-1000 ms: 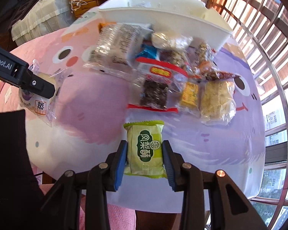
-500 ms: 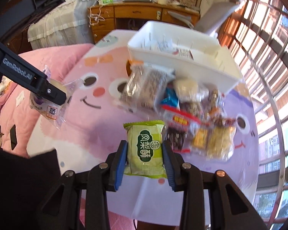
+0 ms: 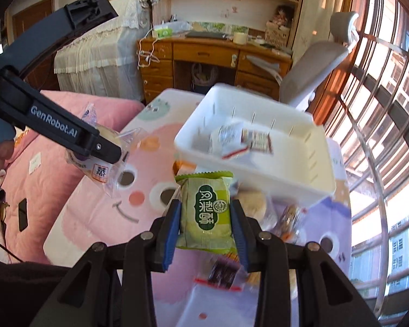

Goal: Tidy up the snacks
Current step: 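Carry both packets over the white basket and open both tools to drop them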

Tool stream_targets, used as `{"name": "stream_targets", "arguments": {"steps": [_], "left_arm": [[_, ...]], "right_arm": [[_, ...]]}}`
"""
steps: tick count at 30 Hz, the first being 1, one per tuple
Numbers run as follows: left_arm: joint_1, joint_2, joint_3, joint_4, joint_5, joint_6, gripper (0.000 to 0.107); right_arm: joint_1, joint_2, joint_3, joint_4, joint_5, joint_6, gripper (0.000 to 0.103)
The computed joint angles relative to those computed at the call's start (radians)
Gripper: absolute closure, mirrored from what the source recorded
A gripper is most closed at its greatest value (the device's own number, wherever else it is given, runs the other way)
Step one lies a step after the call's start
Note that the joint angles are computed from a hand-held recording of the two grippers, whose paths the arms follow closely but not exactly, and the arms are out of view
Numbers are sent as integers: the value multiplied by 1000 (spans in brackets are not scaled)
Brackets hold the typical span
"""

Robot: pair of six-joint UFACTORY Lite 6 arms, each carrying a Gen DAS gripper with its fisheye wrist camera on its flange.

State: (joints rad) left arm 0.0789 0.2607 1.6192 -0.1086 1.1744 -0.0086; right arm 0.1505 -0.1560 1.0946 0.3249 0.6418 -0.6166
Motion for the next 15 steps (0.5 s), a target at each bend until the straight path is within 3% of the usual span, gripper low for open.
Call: {"name": "stream_targets", "arguments": {"steps": [10, 15], "left_arm": [[-81, 360, 505, 5, 116, -83, 42], [-109, 567, 800, -11, 173, -103, 42]], "right_arm": [[-138, 349, 407, 110, 71, -83, 66], [-192, 464, 496, 136, 67, -101, 66]]}}
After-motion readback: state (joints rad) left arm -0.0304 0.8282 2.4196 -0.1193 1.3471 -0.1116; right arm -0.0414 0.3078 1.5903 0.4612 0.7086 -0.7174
